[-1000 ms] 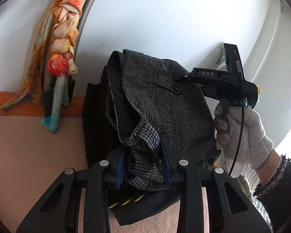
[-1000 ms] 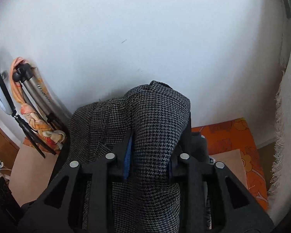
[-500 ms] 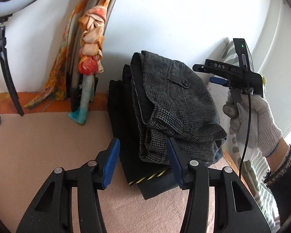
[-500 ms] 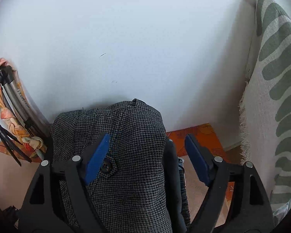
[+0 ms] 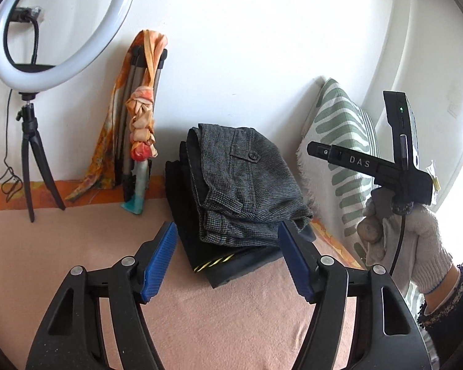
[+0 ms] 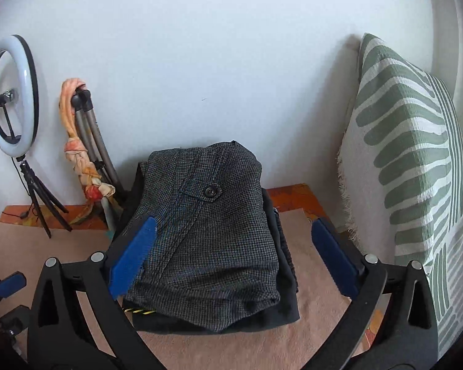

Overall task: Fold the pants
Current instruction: 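Open the left gripper and withdraw from the stack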

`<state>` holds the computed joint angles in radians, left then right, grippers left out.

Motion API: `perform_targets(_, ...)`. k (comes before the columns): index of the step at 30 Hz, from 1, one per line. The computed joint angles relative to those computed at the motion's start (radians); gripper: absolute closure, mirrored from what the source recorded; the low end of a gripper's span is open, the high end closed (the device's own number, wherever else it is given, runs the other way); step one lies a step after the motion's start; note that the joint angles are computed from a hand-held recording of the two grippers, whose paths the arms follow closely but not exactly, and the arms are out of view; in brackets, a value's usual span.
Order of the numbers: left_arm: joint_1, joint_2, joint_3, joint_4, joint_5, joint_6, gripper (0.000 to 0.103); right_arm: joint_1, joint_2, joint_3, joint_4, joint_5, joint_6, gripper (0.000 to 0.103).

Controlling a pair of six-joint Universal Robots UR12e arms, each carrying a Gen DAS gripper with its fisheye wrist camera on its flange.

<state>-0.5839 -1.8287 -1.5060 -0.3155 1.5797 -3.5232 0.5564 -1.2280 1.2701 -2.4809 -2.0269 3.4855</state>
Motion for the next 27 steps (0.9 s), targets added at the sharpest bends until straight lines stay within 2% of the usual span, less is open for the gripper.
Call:
perform_targets(6,-0.016,0.059,-0.056,-0.005,0.024,0.016,0.023,0.062,-0.04,0.046,-0.012,-0.049,0.025,0.0)
perform_targets(18,-0.041,0.168,-0.158,-0.03,0.109,0.065,0.019,0.17,-0.095,0.125,-0.038,-0.119,0.122,0.0)
perform_targets(22,-0.051,0.19,-0.189,-0.01,0.135,0.084,0.014,0.202,-0.1,0.139,-0.033,-0.166,0.129,0.0)
perform_targets(27,-0.065,0.208,-0.219,0.001,0.17,0.118,0.013,0.232,-0.104,0.167,-0.055,-0.191,0.137,0.0)
